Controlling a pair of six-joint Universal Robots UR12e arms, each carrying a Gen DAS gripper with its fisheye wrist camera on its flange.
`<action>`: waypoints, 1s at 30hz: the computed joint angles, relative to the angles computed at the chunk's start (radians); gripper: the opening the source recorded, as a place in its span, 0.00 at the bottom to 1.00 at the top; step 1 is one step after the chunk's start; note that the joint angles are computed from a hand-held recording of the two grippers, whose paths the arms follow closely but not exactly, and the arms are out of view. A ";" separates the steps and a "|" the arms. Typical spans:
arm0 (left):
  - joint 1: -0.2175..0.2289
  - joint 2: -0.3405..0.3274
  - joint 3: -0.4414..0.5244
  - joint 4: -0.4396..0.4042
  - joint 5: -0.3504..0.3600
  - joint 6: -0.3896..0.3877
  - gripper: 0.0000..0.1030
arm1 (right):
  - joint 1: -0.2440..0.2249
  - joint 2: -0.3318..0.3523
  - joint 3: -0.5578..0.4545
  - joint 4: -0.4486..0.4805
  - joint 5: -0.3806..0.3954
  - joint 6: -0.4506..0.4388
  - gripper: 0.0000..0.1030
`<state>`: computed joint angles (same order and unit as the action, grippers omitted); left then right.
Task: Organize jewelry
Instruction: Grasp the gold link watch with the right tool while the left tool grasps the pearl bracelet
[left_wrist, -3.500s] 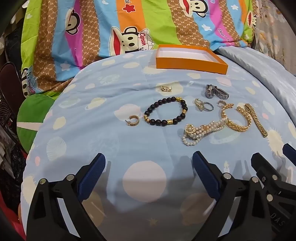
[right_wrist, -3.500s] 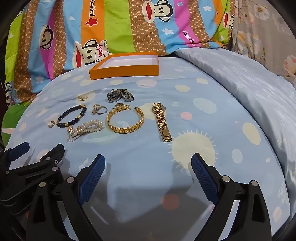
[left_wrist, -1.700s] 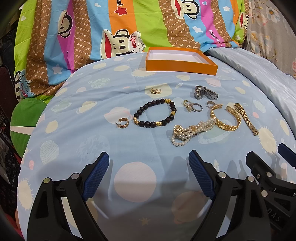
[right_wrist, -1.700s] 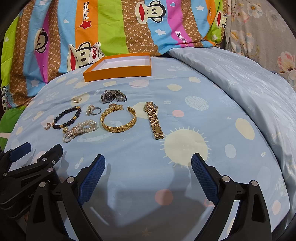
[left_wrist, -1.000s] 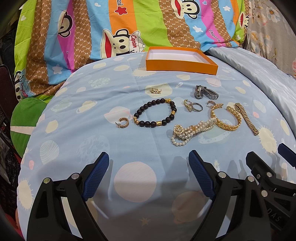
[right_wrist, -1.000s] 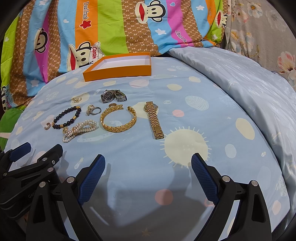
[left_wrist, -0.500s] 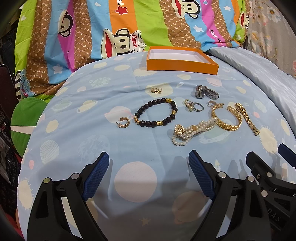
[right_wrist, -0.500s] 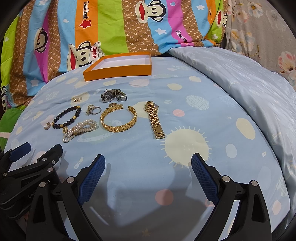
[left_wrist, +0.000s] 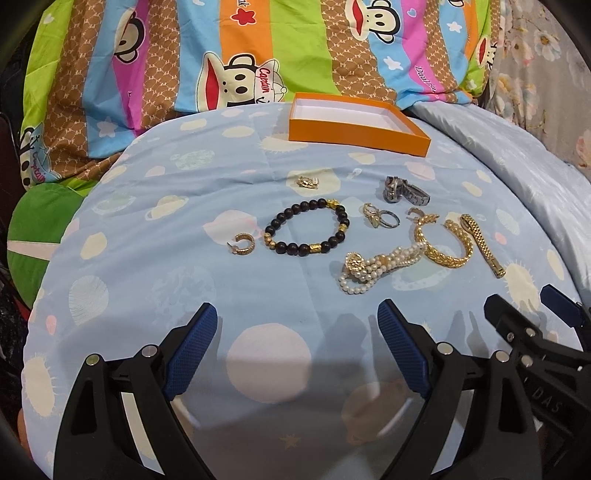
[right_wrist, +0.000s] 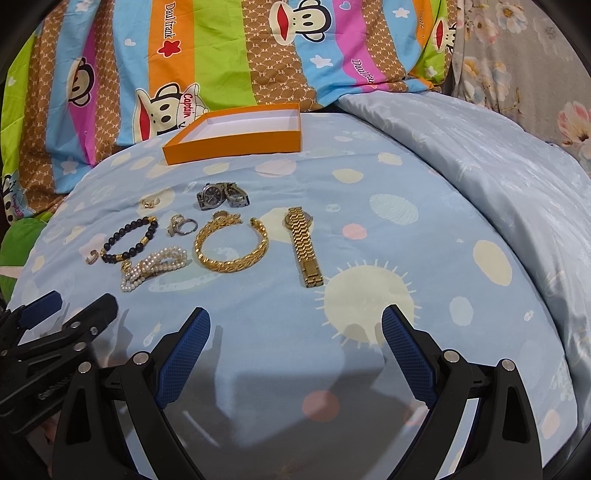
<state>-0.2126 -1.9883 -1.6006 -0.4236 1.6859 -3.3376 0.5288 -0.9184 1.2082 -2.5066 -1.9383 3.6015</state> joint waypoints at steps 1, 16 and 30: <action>0.003 0.001 0.001 -0.004 -0.003 -0.004 0.84 | -0.002 0.001 -0.002 0.000 -0.002 0.001 0.89; 0.062 -0.013 0.046 -0.054 -0.001 -0.073 0.84 | -0.049 0.049 -0.099 0.015 0.073 -0.023 0.80; 0.032 -0.048 0.099 -0.077 -0.123 0.041 0.84 | -0.076 0.095 -0.172 0.100 0.170 -0.009 0.52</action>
<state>-0.1807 -2.0359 -1.5014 -0.5003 1.5629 -3.2961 0.4524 -0.8230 1.0366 -2.4068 -1.7678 3.5923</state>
